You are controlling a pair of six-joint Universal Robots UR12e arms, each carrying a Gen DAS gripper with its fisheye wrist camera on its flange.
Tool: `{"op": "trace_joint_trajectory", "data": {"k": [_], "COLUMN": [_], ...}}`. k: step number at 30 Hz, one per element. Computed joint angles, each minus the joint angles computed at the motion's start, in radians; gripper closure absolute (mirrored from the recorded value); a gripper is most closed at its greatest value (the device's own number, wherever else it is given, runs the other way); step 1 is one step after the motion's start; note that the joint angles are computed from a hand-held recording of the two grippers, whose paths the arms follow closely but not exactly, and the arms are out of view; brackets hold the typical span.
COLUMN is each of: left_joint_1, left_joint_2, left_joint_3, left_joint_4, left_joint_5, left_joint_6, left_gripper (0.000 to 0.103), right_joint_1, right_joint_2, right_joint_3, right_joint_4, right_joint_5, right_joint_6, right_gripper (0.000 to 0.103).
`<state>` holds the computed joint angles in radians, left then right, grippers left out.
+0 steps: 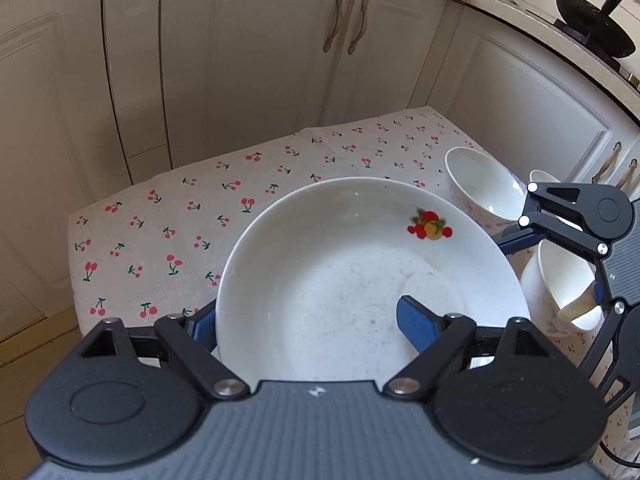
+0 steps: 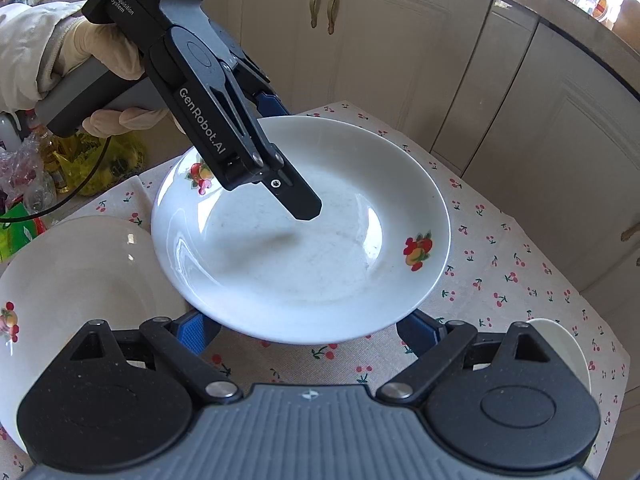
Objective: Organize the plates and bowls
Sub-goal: 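Carry the fruit-decal plate with the left gripper over the plate stack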
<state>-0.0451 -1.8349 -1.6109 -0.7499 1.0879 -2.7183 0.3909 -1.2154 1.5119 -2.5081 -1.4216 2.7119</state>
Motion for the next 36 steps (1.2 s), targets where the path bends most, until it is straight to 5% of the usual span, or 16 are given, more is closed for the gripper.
{"op": "trace_joint_trajectory", "data": {"k": [36], "left_joint_1": [0.016], "left_joint_2": [0.283], "left_joint_3": [-0.264], "left_joint_4": [0.04], "left_joint_5": [0.004], "left_joint_6": [-0.013], "left_gripper": [0.015], "right_joint_1": [0.089], "right_joint_2": [-0.218], "right_joint_3": [0.242], "right_joint_4": [-0.095], "right_joint_5": [-0.023], "right_joint_6": [0.076], "right_gripper": [0.007]}}
